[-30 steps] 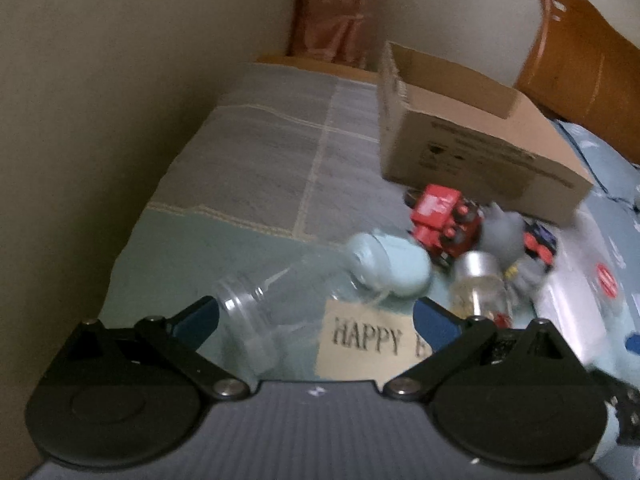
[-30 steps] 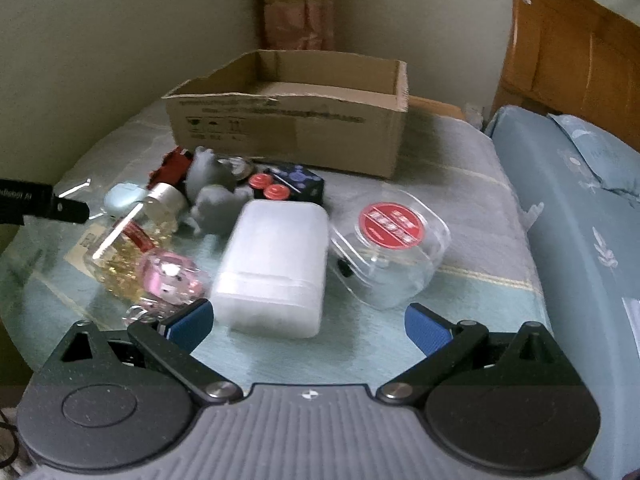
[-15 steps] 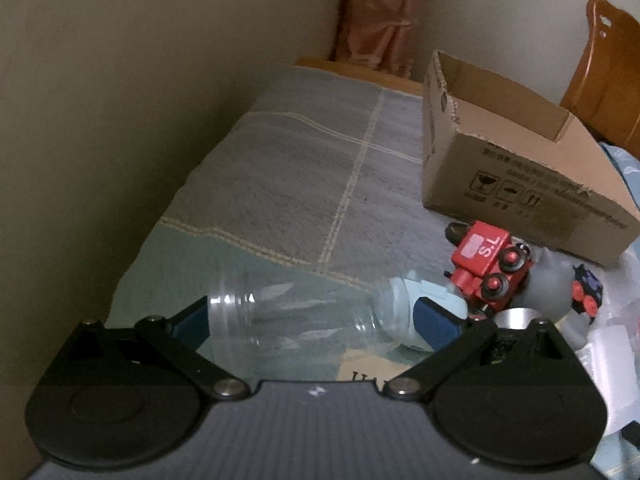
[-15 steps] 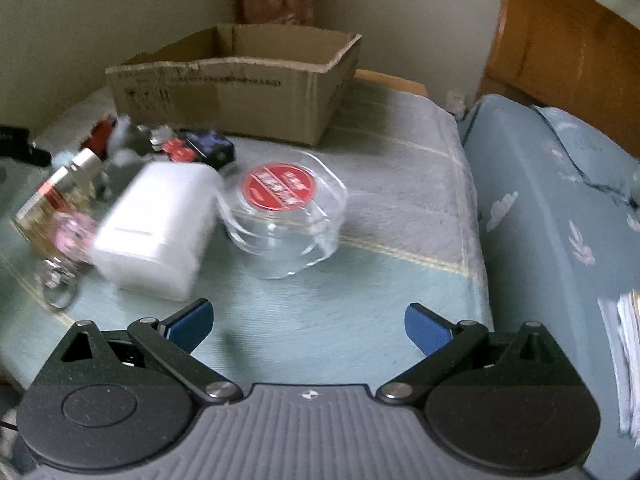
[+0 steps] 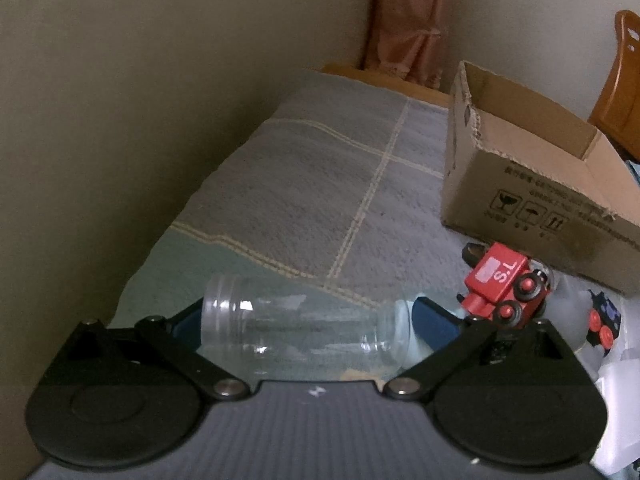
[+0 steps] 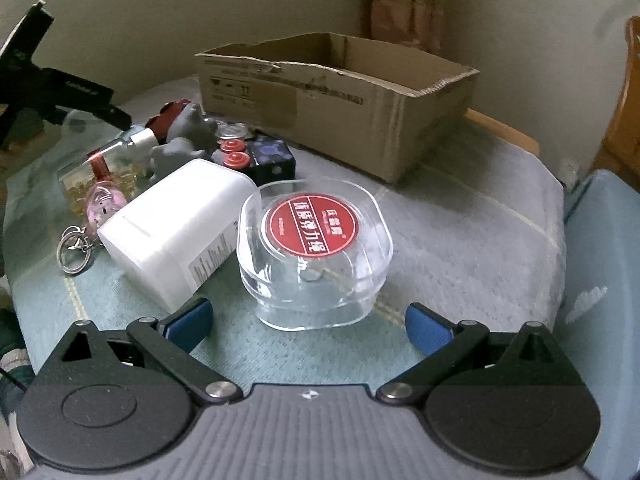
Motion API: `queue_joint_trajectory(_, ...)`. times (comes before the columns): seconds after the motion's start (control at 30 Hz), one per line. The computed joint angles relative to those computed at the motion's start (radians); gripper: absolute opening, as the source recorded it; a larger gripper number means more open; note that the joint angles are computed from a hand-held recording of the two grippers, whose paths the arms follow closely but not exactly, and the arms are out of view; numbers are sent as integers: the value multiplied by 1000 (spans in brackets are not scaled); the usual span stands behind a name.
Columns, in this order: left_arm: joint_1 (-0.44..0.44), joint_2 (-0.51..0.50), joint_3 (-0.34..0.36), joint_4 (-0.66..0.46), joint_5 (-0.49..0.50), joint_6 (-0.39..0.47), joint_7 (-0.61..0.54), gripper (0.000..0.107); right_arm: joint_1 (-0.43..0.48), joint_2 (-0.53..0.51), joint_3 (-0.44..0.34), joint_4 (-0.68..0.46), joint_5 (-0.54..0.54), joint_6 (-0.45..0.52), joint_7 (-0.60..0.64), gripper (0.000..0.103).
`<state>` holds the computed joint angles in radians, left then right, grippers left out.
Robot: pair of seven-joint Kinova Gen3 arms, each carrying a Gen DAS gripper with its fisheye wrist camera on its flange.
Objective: Organize rigid objects
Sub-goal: 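Close the left gripper on the clear plastic jar lying sideways, then lift the clear jar with the left gripper while the right gripper grasps the clear square container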
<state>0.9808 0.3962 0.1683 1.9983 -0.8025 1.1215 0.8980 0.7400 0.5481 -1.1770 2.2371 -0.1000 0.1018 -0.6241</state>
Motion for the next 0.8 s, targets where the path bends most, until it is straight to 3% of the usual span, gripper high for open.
queue_joint_trajectory(0.13,12,-3,5,11,-7,12,-1,92,-31,-12,28,-35,-15,53,20,103)
queue_joint_trajectory(0.37,13,-40,36,59,-8,7,-58,92,-50,-17,53,-45,-91,67,103,103)
queue_joint_trajectory(0.6,23,-117,106,133,-17,-82,-197,91,-74,-28,77,-60,-139,90,157,103)
queue_joint_trajectory(0.8,27,-100,101,129,5,-124,-239,91,-139,-45,122,-80,-178,98,240,103)
